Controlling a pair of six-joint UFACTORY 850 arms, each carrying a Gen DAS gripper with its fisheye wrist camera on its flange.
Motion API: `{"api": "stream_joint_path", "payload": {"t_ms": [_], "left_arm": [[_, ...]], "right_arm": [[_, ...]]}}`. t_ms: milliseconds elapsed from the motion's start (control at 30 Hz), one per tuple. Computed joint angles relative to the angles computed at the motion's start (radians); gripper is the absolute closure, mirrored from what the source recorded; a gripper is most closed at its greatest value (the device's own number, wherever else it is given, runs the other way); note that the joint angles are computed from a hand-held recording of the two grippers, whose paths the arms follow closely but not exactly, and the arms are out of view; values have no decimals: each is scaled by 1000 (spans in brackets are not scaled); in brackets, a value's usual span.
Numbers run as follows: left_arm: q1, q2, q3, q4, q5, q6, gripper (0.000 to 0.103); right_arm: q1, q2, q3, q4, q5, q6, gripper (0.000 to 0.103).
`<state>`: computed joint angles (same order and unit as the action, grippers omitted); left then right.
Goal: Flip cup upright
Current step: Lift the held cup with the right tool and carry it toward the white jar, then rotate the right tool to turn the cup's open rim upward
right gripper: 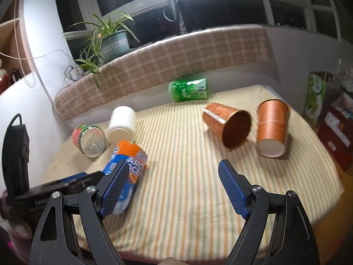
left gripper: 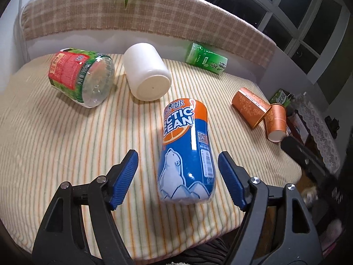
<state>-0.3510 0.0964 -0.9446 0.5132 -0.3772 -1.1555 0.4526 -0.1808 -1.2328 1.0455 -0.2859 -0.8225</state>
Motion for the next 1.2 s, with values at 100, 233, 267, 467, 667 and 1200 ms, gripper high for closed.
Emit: {"api": "stream_joint_path", "payload": {"t_ms": [100, 233, 267, 467, 667, 1200], "left_arm": [[-4, 30, 23, 50, -13, -39, 26], [-16, 72, 55, 129, -59, -100, 26], [-19, 82, 64, 143, -80, -112, 26], [-16, 128, 113, 169, -119, -156, 26], [-22, 148, 131, 187, -133, -182, 26], [-61, 151, 123, 261, -166, -257, 26]], "right_arm": [[-17, -45, -55, 20, -98, 34, 20], [-28, -114, -141, -12, -216, 137, 20], [-26, -132, -163, -33, -236, 170, 20], [-22, -216, -255, -62, -358, 251, 20], [-22, -334, -381, -46, -548, 313, 20], [0, -478, -535, -74, -688, 420, 28]]}}
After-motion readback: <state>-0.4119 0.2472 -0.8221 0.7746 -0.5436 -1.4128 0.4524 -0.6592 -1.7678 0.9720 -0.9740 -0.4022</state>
